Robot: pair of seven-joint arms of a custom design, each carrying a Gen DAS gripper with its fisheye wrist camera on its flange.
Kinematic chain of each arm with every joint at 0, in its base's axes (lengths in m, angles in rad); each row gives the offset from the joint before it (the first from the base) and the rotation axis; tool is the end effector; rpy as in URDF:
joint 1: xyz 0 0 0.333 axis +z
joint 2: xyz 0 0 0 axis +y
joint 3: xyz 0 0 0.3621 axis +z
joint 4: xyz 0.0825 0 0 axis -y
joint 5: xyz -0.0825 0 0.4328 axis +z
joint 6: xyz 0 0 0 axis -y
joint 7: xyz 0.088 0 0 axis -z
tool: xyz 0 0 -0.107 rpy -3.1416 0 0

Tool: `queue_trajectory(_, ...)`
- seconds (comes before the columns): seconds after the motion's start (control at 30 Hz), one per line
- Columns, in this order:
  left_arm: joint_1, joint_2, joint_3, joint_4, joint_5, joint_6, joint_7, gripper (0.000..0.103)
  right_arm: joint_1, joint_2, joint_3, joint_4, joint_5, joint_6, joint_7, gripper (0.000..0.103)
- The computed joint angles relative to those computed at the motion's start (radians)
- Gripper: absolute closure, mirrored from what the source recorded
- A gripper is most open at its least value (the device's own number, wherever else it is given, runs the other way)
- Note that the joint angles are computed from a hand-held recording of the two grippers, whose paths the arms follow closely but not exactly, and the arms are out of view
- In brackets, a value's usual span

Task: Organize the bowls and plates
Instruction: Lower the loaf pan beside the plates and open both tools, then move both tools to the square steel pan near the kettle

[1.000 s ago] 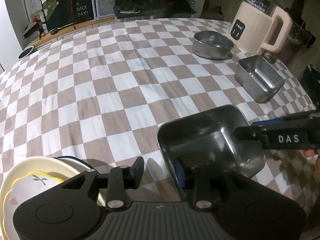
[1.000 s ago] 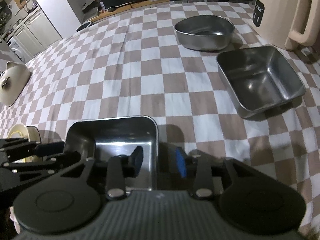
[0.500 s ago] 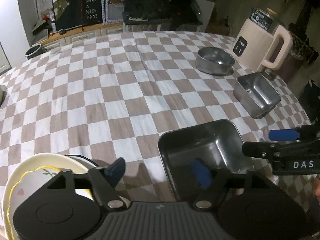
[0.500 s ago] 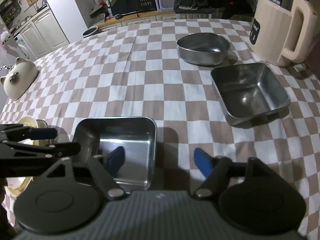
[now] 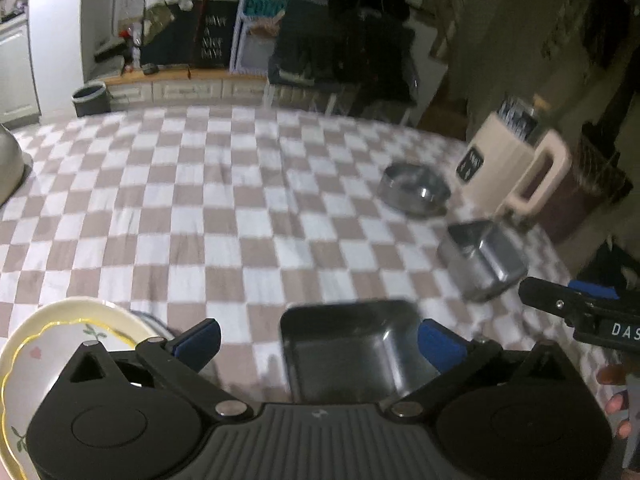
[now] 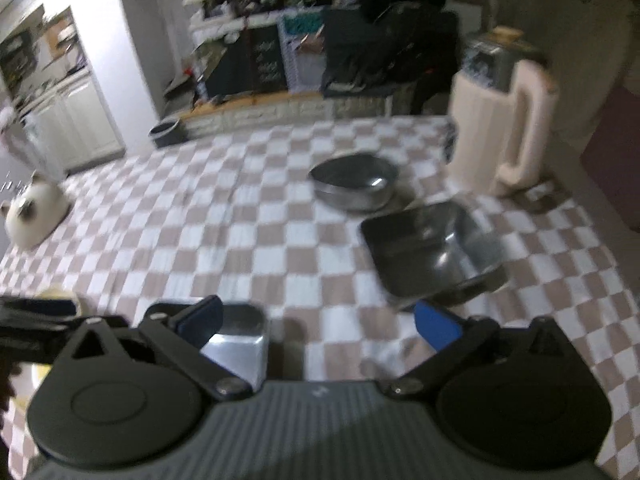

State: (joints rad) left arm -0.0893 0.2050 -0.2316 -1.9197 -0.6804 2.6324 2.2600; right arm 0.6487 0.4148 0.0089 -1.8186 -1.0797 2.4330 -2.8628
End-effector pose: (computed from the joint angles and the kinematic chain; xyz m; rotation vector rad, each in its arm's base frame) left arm 0.6637 -0.1945 0.4607 -1.4889 2.4404 -1.0356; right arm 0.5731 0.4387 0.3437 -1.3904 2.1095 -0.7964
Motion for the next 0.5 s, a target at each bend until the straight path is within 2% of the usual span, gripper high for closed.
queue_trajectory(0.1,-0.002,-0.006,-0.025,-0.003,-0.081,0.036,0.043,0.000,-0.002,-0.046,-0.015,-0.057,-0.063,-0.003,0.032,0.000)
queue_trajectory(0.2,-0.031,0.008,-0.030,0.007,-0.088,0.081,-0.003,0.000,-0.030,-0.087,-0.012,-0.116,-0.101,-0.016,0.030,0.000)
queue_trajectory(0.33,-0.070,0.063,-0.032,0.061,-0.004,0.062,-0.091,0.000,-0.082,-0.126,-0.004,-0.182,-0.140,-0.031,0.004,0.000)
queue_trajectory(0.5,-0.113,0.158,-0.046,0.157,0.081,0.049,-0.200,0.000,-0.160,-0.146,-0.006,-0.243,-0.174,0.025,-0.013,0.001)
